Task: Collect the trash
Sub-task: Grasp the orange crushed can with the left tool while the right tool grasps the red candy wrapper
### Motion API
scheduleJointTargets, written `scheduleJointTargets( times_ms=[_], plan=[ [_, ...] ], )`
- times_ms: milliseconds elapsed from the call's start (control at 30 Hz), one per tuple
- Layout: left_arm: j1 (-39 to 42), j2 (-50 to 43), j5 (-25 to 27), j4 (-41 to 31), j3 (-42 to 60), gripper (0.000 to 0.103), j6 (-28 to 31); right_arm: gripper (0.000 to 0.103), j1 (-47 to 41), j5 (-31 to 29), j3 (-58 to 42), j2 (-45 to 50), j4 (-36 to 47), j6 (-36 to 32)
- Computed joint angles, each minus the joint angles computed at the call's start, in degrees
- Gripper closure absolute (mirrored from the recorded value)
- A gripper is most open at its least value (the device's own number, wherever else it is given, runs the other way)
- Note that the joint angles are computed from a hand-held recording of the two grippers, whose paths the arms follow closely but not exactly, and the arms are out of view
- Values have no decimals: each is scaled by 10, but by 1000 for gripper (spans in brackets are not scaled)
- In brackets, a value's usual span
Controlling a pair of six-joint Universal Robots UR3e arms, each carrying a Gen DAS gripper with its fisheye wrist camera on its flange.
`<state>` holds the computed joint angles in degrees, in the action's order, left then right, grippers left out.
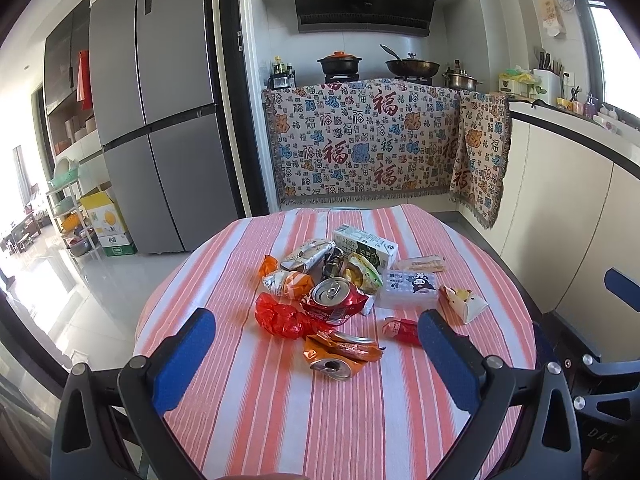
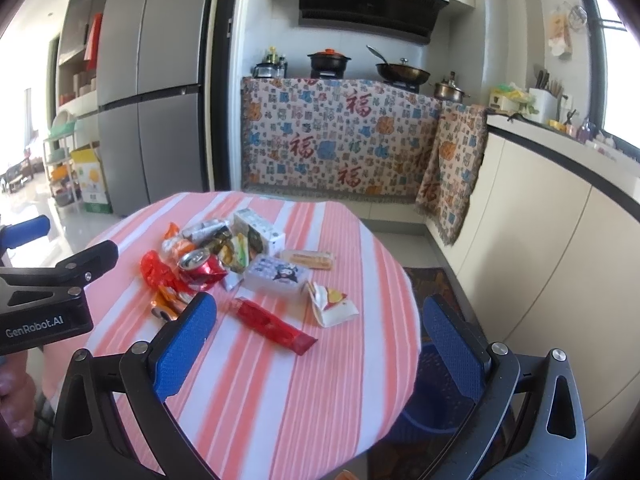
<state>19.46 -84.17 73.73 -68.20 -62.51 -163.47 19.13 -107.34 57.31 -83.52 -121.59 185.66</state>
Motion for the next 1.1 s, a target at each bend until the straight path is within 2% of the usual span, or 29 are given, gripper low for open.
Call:
scheduleJointTargets(
  times_ms=[300, 533, 800, 967, 1100],
  plan=[
    [55, 8, -50, -9, -81, 0, 24, 0, -22, 18, 56, -13, -19, 4],
    [91, -4, -60, -14, -175, 0, 61, 0, -56, 55, 144, -13, -40, 15],
    [69, -45, -63, 11, -178, 0, 18, 0, -71, 104, 216, 6, -59, 9],
    [26, -114, -48, 14, -110, 0, -27, 0, -89, 117, 244, -1, -62, 6],
    [-24, -181, 0, 16, -26, 0, -83, 0, -94, 128, 252, -4, -68, 3]
  ],
)
